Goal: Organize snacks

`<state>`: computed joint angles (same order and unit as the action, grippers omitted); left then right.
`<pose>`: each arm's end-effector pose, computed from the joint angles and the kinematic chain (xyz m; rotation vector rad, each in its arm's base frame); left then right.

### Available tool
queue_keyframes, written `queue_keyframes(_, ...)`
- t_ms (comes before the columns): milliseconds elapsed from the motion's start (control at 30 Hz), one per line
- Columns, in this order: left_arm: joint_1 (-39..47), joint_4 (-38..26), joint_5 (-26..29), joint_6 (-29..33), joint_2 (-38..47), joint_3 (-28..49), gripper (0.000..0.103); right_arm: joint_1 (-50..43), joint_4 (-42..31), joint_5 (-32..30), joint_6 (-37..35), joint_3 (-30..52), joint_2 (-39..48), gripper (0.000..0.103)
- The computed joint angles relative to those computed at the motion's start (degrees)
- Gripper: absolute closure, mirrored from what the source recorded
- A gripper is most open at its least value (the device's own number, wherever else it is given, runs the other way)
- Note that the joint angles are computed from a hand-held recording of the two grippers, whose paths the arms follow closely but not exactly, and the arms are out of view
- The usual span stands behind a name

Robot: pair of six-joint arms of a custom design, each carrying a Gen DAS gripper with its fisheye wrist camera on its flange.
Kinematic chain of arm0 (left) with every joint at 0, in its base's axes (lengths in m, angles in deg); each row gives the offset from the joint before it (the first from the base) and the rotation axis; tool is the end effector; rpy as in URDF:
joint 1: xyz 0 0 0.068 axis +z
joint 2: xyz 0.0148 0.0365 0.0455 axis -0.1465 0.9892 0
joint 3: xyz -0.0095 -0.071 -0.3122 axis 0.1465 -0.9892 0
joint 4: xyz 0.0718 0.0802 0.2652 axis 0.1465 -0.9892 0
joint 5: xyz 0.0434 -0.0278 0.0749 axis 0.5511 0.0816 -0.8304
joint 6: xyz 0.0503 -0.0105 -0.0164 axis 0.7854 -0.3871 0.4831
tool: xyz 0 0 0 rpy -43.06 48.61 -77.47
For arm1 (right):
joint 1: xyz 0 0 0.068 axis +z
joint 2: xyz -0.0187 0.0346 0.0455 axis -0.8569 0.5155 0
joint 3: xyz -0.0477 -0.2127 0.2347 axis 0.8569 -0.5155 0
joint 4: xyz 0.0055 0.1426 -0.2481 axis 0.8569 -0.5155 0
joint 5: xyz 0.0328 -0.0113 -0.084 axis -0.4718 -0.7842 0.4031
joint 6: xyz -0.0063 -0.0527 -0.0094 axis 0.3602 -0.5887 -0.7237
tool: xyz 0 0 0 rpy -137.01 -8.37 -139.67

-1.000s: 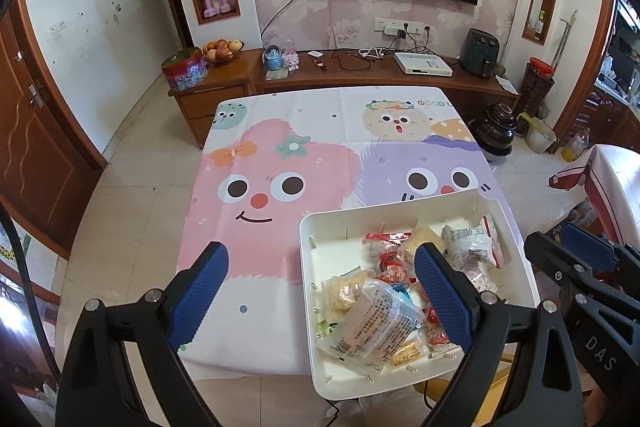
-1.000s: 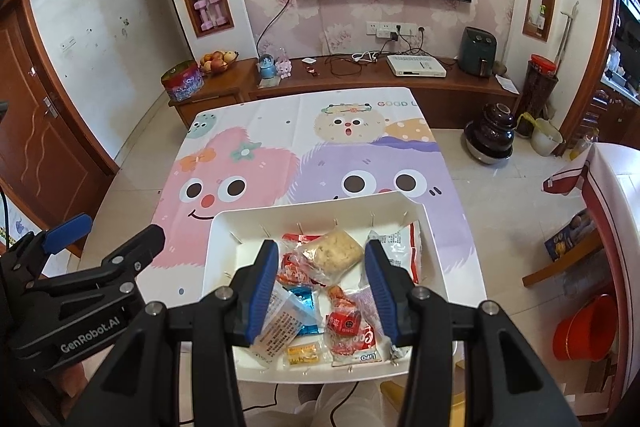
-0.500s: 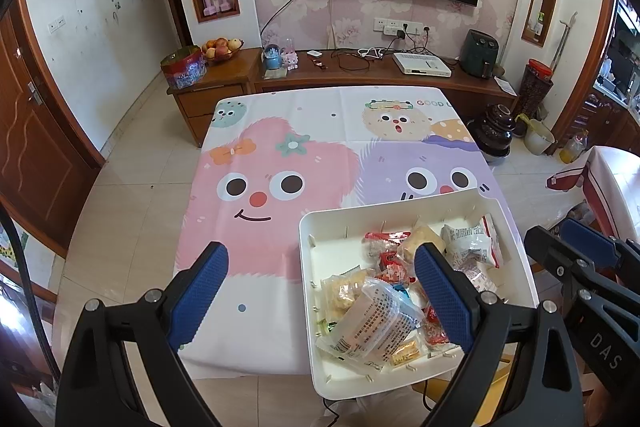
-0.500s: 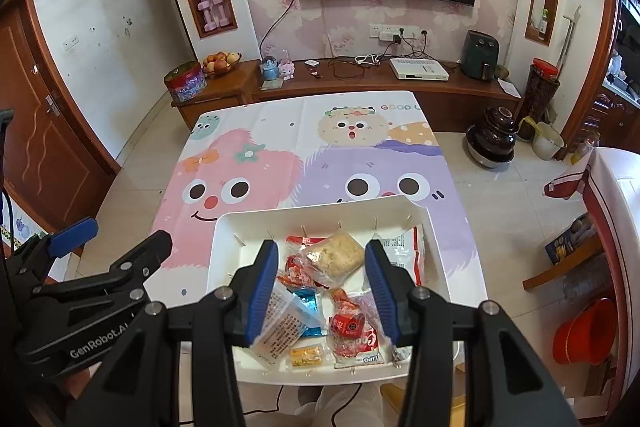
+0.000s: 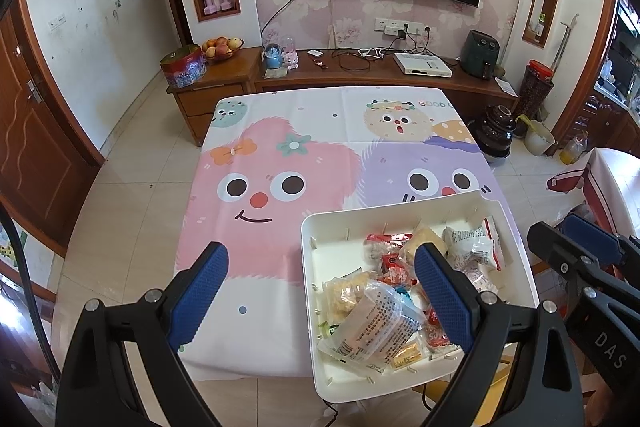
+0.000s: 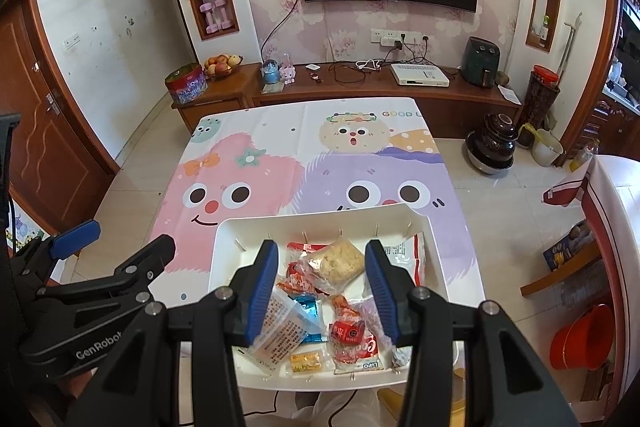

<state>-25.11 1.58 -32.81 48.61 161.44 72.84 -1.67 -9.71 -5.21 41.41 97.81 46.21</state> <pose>0.2614 -0.0764 0.2518 0.3219 2.4772 -0.0635 0.2056 0.2847 0.2703 0.2831 2.4842 -0.0030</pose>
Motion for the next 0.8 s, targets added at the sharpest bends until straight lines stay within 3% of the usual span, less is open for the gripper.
queue_keyframes(800,-1.3,-0.3,-0.8,-0.3,1.0,0.6,0.009,-0.1,0.0,0.1,-0.3,0.2,0.1,0.057)
